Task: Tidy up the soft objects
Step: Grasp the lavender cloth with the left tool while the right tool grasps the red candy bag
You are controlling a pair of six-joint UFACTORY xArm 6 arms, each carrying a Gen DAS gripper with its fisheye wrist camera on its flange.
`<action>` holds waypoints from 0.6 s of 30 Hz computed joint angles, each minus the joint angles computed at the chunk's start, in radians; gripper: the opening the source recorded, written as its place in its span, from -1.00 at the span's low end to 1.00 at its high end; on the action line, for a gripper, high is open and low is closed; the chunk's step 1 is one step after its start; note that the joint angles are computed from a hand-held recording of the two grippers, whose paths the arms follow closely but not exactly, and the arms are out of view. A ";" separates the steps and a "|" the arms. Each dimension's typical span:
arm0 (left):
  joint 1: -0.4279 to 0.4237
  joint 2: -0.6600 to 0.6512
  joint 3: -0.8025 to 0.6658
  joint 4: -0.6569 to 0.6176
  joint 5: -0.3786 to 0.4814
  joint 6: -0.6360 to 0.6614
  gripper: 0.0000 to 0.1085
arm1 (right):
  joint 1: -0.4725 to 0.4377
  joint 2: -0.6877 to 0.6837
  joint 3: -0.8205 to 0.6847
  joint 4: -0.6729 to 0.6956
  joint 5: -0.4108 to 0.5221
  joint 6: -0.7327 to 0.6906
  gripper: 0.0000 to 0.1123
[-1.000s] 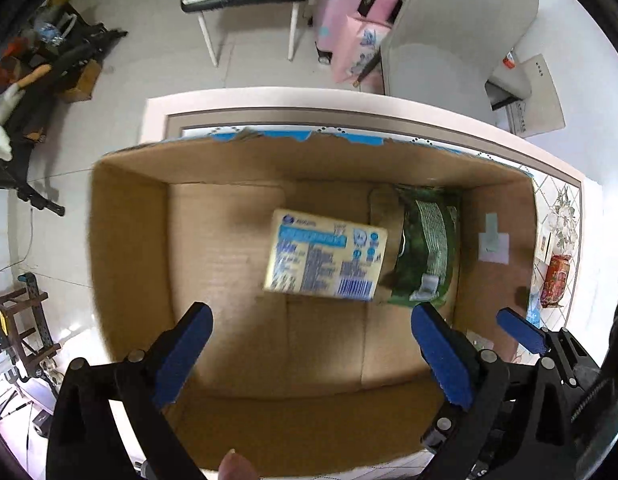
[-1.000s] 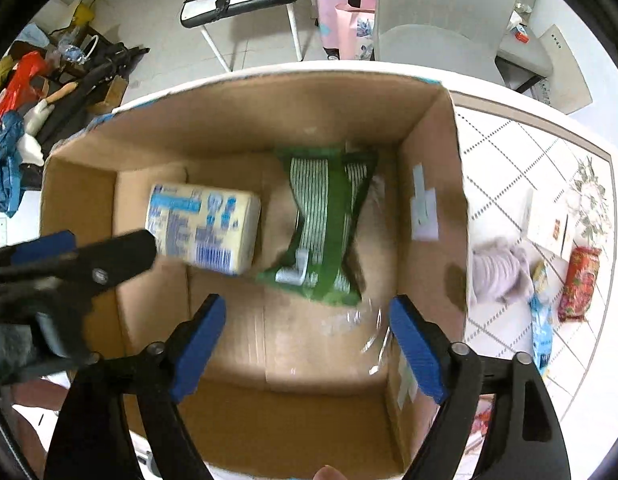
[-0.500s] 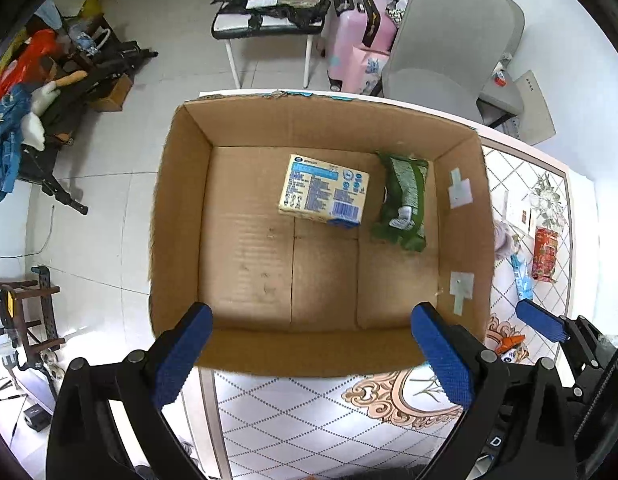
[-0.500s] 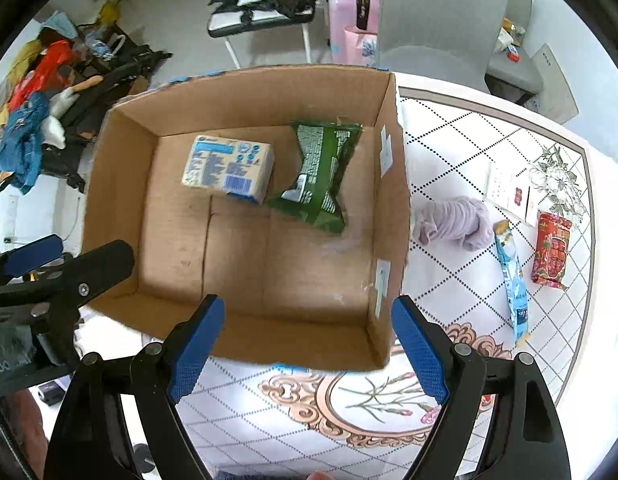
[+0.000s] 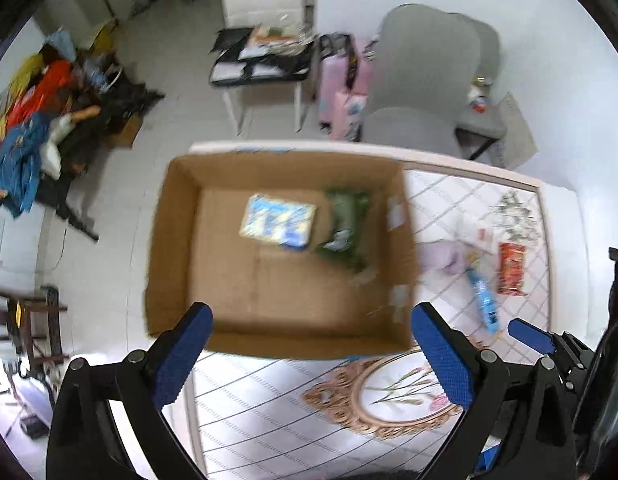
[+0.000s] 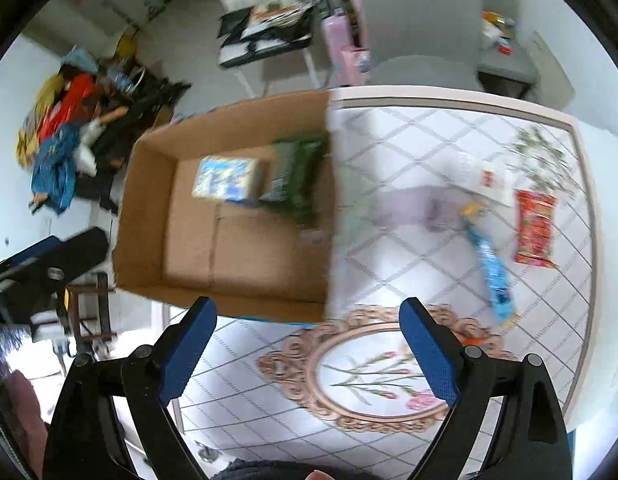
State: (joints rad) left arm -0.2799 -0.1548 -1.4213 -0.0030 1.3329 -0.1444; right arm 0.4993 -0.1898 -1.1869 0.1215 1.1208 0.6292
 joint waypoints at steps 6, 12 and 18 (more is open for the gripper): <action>-0.170 0.156 -0.112 -0.086 0.024 -0.043 0.87 | -0.251 -0.200 0.187 -0.024 0.076 -0.086 0.68; -0.282 0.459 -0.334 -0.141 0.086 -0.101 0.87 | -0.520 -0.192 0.300 -0.024 0.069 -0.229 0.68; -0.320 0.785 -0.644 -0.094 0.232 -0.152 0.87 | -0.624 -0.038 0.297 0.013 0.013 -0.369 0.68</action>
